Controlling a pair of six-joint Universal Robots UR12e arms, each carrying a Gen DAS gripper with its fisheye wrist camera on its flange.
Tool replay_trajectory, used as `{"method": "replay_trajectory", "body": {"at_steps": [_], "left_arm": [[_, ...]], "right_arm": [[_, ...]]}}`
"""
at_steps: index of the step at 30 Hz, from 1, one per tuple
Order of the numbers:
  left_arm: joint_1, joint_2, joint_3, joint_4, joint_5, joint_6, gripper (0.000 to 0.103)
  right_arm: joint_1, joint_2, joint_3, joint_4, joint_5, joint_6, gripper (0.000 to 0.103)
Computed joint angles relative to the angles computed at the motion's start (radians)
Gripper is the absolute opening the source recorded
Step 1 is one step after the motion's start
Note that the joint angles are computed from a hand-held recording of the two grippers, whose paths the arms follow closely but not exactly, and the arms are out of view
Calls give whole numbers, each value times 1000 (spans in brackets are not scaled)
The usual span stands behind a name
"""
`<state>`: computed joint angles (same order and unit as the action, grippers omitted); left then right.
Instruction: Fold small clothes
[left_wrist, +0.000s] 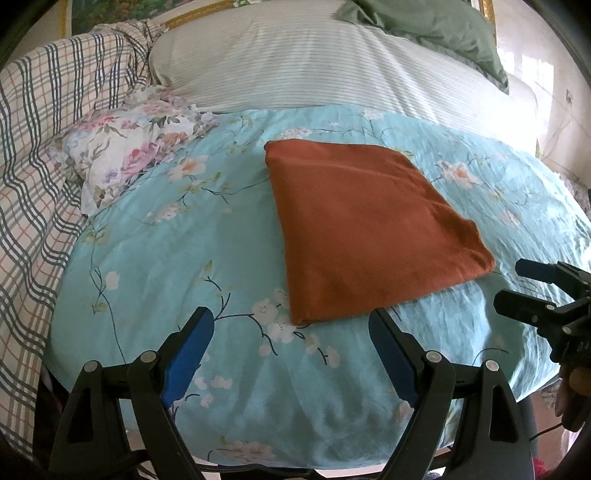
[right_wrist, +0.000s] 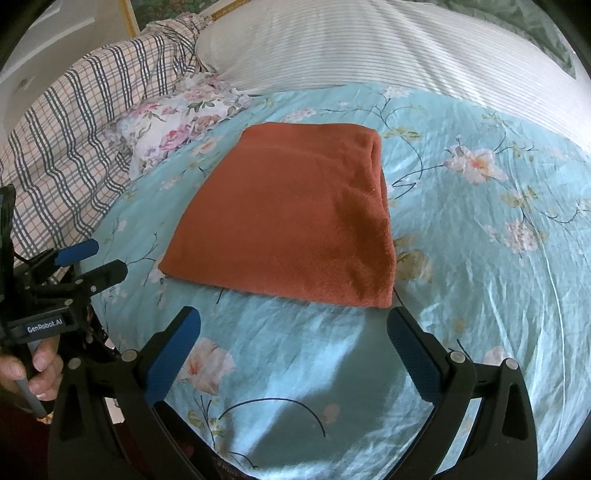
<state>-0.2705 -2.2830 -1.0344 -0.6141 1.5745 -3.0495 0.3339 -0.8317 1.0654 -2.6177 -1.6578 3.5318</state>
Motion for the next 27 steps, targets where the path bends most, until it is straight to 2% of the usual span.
{"method": "replay_trajectory", "body": {"at_steps": [27], "left_arm": [[-6,-1,0,-4,0,9,86]], "right_arm": [[5,1,0,-1,-10,16,101]]}}
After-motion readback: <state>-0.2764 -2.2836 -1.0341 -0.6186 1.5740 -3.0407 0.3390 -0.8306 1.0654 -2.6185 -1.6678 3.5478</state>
